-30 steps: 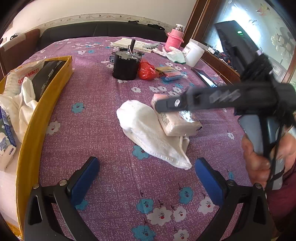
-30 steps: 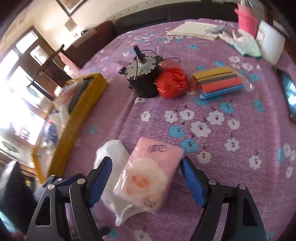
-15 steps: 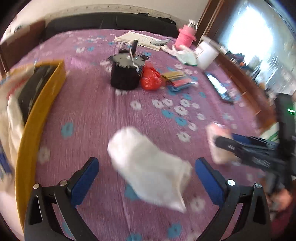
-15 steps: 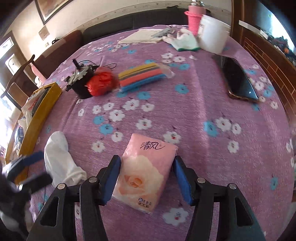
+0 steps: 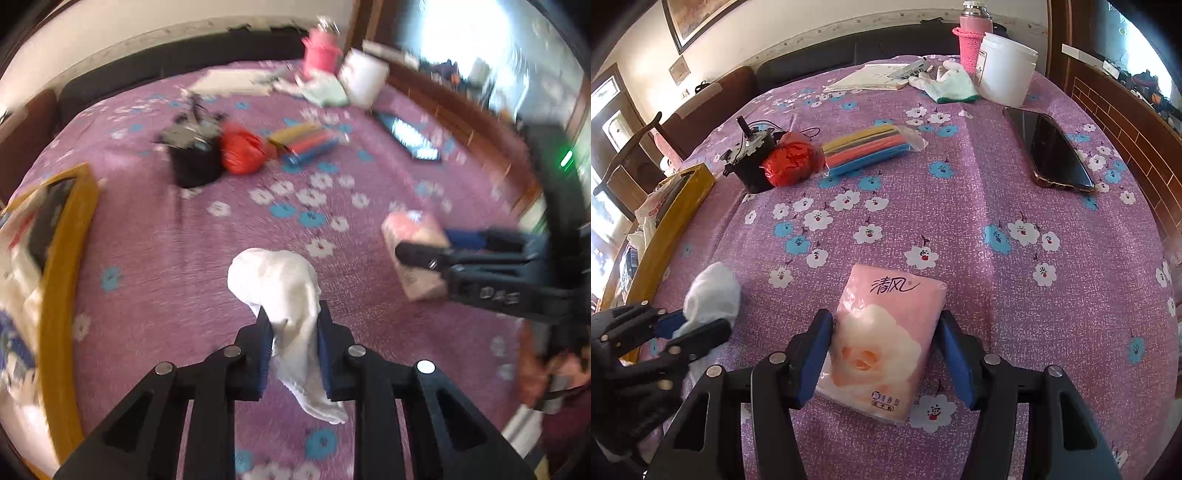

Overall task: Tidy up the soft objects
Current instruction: 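Carry both items over the tray and open both grippers to drop them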

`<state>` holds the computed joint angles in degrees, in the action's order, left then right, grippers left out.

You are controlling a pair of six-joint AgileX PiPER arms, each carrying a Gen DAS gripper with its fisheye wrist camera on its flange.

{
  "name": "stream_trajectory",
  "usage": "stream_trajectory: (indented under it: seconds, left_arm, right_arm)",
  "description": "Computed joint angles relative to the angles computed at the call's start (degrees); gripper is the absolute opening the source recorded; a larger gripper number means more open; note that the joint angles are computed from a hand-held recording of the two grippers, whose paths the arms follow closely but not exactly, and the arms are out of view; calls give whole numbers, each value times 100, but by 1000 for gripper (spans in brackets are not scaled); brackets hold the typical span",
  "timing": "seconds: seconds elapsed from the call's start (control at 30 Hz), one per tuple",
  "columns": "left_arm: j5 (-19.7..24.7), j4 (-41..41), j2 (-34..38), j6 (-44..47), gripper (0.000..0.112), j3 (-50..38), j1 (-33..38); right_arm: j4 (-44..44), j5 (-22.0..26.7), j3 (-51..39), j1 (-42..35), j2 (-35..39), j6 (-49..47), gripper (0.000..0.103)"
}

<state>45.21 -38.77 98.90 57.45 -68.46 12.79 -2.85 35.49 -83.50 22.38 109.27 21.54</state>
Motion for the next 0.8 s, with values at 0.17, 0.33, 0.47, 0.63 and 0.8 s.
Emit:
stream_trajectory:
  seconds: [0.17, 0.33, 0.47, 0.63, 0.8]
  left_arm:
    - [1157, -1035, -192, 679, 21, -176, 1487]
    - [1788, -1448, 13, 917, 21, -705, 3014]
    - [1833, -1500, 332, 889, 22, -1133, 3862]
    - [1813, -1045, 1058, 250, 22, -1994, 4299]
    - [1688, -691, 1665, -157, 23, -2736, 4220]
  right_arm:
    - [-250, 84, 1, 193, -111, 250, 56]
    - [-668, 210, -169, 557, -238, 627, 57]
    - [-803, 430, -613, 875, -169, 736, 57]
    - [-718, 812, -1501, 1299, 190, 581, 57]
    - [-558, 1440, -3001, 1859, 977, 306, 57]
